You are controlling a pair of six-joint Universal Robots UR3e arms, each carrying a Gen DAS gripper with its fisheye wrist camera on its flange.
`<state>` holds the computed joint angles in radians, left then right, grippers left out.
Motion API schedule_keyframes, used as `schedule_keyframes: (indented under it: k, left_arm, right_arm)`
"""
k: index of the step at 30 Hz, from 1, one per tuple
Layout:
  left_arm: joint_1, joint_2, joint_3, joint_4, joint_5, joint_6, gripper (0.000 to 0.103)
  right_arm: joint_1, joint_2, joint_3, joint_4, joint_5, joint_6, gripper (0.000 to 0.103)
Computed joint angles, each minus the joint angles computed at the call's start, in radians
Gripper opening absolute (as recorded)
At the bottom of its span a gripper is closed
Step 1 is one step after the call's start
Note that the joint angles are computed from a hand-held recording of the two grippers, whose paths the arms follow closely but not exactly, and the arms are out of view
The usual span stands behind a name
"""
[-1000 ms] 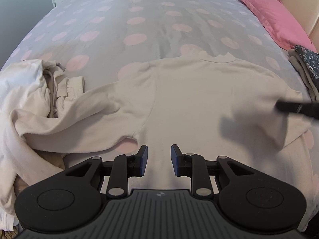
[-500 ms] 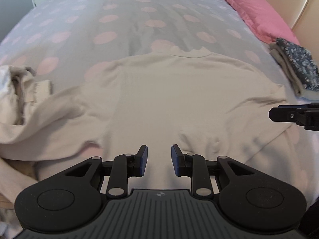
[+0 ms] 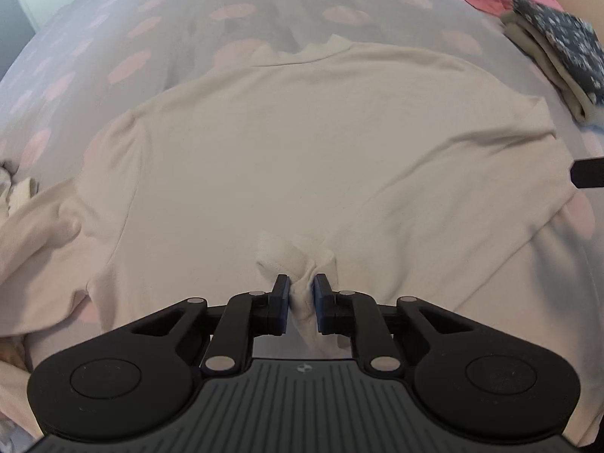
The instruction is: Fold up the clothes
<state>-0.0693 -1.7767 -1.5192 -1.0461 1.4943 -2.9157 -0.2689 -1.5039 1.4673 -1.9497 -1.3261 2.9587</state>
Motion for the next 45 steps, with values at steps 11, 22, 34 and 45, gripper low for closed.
schedule_keyframes:
  k: [11, 22, 34, 45]
  left_arm:
    - [0.163, 0.291, -0.209, -0.132, -0.089, 0.08, 0.005]
    - [0.29, 0.373, -0.299, -0.204, -0.091, 0.181, 0.031]
    - [0.183, 0.162, -0.225, 0.043, -0.025, 0.169, 0.032]
    - [0.201, 0.24, -0.197, 0.066, -0.126, 0.172, 0.005]
  right_arm:
    - [-0.059, 0.01, -0.004, 0.055, -0.014, 0.019, 0.032]
    - [-0.083, 0.01, 0.011, 0.057, -0.019, 0.015, 0.032]
    - [-0.177, 0.033, -0.027, 0.04, 0.009, 0.07, 0.033]
    - [-0.276, 0.128, -0.084, -0.048, 0.041, 0.147, 0.034]
